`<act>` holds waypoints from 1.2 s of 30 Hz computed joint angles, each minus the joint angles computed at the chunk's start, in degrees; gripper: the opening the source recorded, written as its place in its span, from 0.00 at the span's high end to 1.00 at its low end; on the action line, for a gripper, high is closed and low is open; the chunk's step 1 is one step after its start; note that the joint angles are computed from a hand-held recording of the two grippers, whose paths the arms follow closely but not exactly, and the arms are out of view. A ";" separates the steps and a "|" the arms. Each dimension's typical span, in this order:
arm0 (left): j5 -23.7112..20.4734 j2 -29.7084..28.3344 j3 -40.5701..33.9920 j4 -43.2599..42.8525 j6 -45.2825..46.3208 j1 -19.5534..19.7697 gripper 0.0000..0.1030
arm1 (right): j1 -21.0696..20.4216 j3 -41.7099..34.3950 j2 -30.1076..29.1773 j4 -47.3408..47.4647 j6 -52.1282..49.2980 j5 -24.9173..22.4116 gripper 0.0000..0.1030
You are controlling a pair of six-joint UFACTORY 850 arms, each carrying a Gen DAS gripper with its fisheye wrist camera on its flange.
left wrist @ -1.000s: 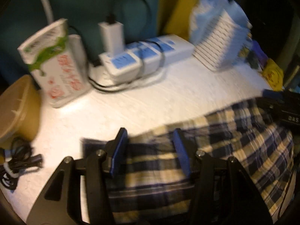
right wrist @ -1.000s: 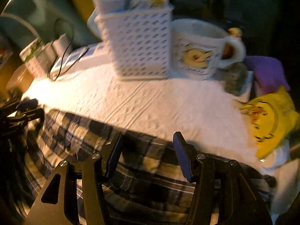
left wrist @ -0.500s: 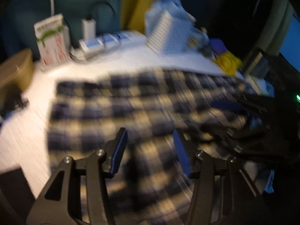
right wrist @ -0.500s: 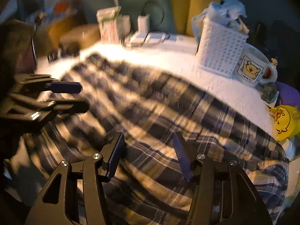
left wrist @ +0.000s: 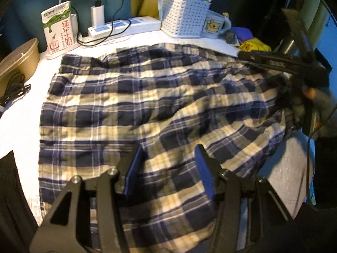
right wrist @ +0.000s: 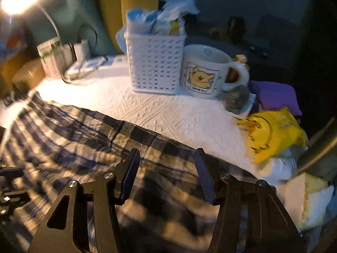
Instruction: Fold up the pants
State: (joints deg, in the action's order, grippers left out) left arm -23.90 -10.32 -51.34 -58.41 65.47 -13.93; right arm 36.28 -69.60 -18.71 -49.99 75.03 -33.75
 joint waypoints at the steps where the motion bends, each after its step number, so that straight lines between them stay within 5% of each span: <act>1: -0.44 0.08 0.07 -1.88 1.43 -0.08 0.49 | 0.13 1.66 1.74 0.75 -0.47 1.71 0.44; 7: -0.25 -0.71 -1.45 -6.09 4.42 -3.46 0.49 | 3.77 6.40 4.98 8.28 -8.48 11.12 0.45; 11: 1.04 -2.11 -2.23 4.49 -3.91 -6.96 0.49 | 5.66 5.23 1.36 12.33 -12.95 6.44 0.45; 28: 3.64 8.59 9.49 5.92 -5.16 -7.12 0.49 | 10.11 16.70 13.44 6.61 -1.46 2.07 0.44; 31: 0.59 9.71 9.93 -0.99 0.74 -5.35 0.49 | 10.88 16.61 14.58 0.62 4.65 4.27 0.44; 36: 1.72 9.39 9.03 -3.79 2.15 -4.66 0.49 | 11.32 13.20 10.83 -3.92 8.69 10.52 0.47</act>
State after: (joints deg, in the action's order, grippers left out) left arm -22.19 -0.93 -42.31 -62.20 67.61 -18.59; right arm 47.59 -56.39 -7.88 -53.91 83.72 -23.23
